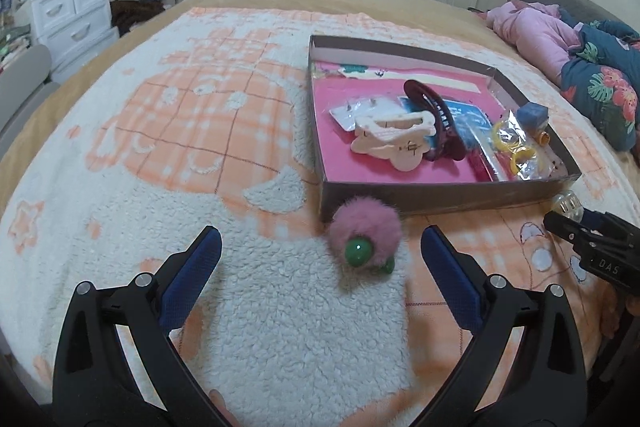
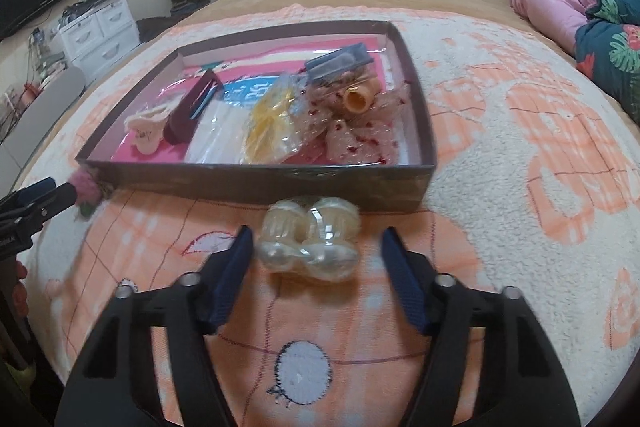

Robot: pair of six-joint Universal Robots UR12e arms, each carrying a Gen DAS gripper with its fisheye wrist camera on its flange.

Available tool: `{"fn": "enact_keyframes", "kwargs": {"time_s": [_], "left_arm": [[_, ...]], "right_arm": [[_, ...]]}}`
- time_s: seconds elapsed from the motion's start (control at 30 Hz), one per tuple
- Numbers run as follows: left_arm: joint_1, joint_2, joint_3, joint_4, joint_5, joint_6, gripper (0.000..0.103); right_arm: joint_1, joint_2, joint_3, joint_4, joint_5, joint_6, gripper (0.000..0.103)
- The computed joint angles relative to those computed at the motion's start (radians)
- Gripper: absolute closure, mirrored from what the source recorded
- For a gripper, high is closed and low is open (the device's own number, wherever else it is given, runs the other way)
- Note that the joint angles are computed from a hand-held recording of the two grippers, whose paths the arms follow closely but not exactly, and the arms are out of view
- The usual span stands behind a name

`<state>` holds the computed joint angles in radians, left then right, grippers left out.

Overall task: Organize jewelry
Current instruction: 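Grasp the pink pompom tie with the left while the right grasps the clear pearl container, then carry the pompom into the tray with the left while the right places the pearl container there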

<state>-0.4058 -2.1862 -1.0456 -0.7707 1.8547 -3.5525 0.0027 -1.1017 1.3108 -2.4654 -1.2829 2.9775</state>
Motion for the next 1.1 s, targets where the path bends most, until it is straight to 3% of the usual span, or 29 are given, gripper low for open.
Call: {"fn": "enact_keyframes", "kwargs": {"time_s": [0.1, 0.27, 0.37, 0.47, 0.53, 1.1], "left_arm": [[0.003, -0.003, 0.002, -0.010, -0.015, -0.001, 0.012], [0.009, -0.010, 0.009, -0.006, -0.061, -0.005, 0.014], [0.008, -0.015, 0.015, -0.004, -0.067, 0.001, 0.031], [0.005, -0.019, 0.021, -0.005, -0.076, 0.016, 0.056], [0.006, -0.019, 0.021, -0.004, -0.084, 0.020, 0.079], [-0.013, -0.016, 0.039, 0.078, -0.132, 0.079, 0.082]], "right_arm": [[0.003, -0.004, 0.009, -0.008, 0.008, -0.030, 0.061], [0.005, -0.012, 0.015, 0.004, 0.058, -0.067, 0.061], [0.010, -0.018, 0.021, 0.009, 0.081, -0.096, 0.061], [0.011, -0.022, 0.022, 0.015, 0.095, -0.109, 0.061], [0.012, -0.025, 0.024, 0.016, 0.101, -0.115, 0.061], [-0.011, -0.049, 0.032, -0.052, 0.198, -0.065, 0.061]]}}
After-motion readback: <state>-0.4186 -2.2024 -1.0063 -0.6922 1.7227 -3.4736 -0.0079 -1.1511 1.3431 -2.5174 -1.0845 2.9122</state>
